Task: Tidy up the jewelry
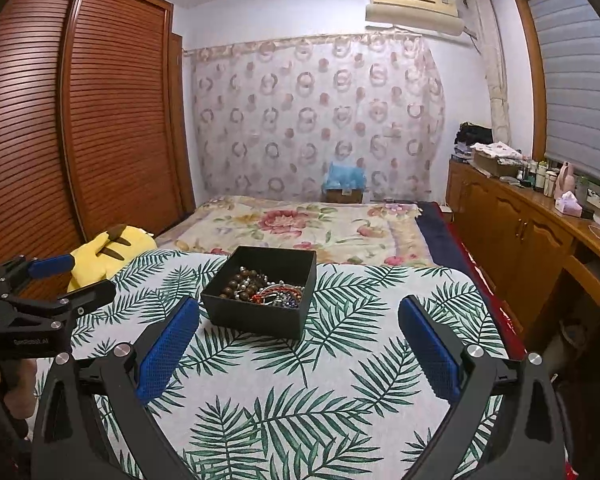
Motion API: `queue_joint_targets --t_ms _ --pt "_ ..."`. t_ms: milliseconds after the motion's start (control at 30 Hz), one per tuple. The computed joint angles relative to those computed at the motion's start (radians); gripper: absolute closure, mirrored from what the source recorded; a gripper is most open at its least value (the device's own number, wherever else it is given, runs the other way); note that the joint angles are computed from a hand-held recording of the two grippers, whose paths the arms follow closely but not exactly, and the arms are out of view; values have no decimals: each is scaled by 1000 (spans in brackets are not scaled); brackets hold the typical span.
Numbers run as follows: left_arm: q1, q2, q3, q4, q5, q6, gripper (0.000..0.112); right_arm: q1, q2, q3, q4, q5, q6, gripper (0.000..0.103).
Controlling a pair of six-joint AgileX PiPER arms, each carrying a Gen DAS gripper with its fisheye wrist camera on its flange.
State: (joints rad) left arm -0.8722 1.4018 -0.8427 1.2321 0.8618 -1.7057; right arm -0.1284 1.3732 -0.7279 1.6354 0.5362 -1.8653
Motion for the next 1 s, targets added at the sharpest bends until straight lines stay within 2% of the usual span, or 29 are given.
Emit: queue_joint_targets --t_ms 567,1000 --pt "-34 -25 21 20 21 -35 17 -23 0 20 63 23 -53 3" --pt "-43 -25 16 17 27 -35 17 -26 0 17 52 25 -43 3"
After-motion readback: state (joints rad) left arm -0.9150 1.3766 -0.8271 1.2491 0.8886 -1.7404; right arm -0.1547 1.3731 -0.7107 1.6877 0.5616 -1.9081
